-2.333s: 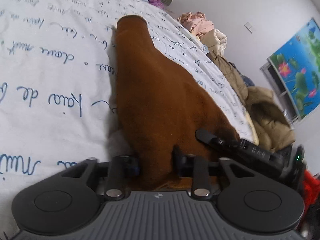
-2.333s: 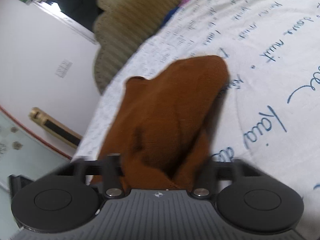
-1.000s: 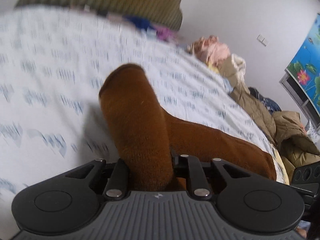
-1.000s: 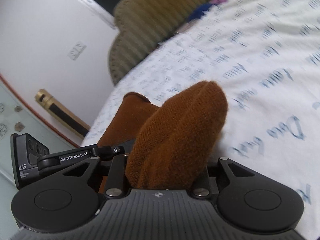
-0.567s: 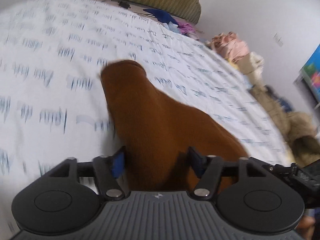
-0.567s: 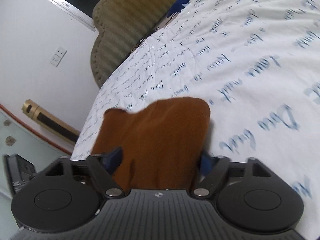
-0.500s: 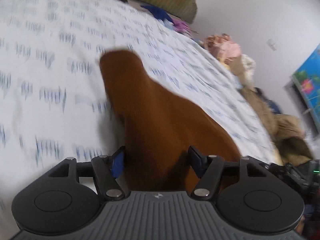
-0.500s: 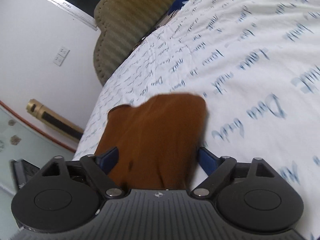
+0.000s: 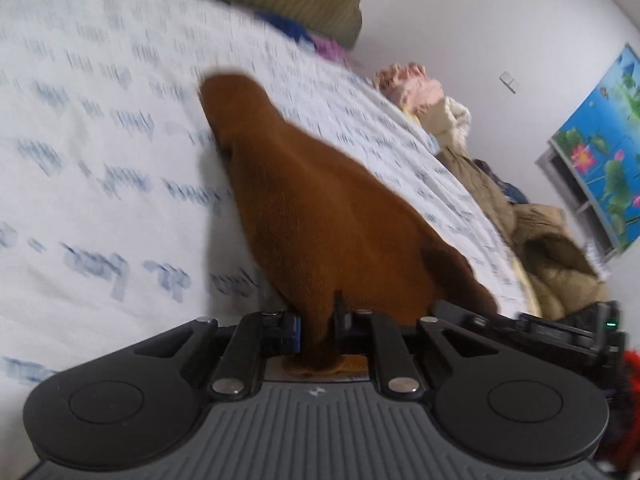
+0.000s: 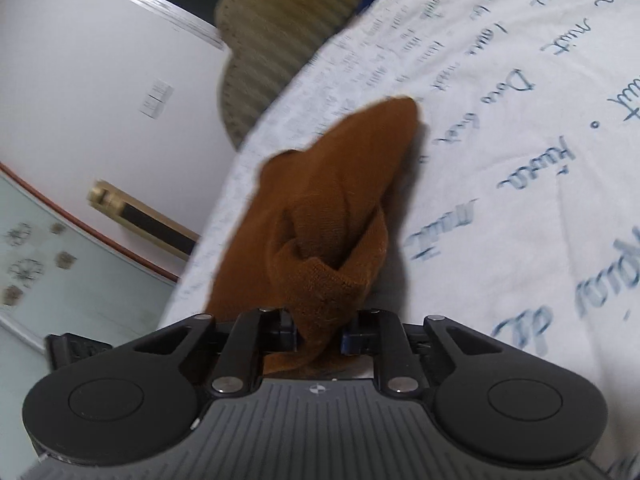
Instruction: Fold small clothes
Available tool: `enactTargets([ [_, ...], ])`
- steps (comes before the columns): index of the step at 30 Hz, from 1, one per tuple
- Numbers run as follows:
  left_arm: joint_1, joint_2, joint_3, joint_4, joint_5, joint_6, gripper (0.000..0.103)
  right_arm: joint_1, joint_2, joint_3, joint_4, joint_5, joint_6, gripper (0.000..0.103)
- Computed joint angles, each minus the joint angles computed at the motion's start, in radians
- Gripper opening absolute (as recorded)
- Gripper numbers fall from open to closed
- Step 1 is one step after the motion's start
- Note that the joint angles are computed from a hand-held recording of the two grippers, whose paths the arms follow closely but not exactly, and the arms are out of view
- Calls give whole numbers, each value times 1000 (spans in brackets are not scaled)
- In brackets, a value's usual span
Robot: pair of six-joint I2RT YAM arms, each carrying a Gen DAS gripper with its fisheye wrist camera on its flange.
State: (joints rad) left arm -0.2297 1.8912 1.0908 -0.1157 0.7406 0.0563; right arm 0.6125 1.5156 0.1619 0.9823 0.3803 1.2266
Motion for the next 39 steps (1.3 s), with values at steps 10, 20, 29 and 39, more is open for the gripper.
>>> enactTargets([
  [10, -148, -212, -295, 270, -471, -75, 63, 283, -33, 321, -799, 445, 86, 65],
  [20, -156, -244, -314, 247, -558, -53, 66, 367, 77, 502, -1099, 529, 140, 87],
  [29, -164, -315, -340, 213, -618, -21, 67, 434, 74, 563, -1278, 580, 229, 92],
  [39, 193, -631, -344, -13, -534, 348, 75, 746, -138, 676, -1619, 518, 75, 103],
])
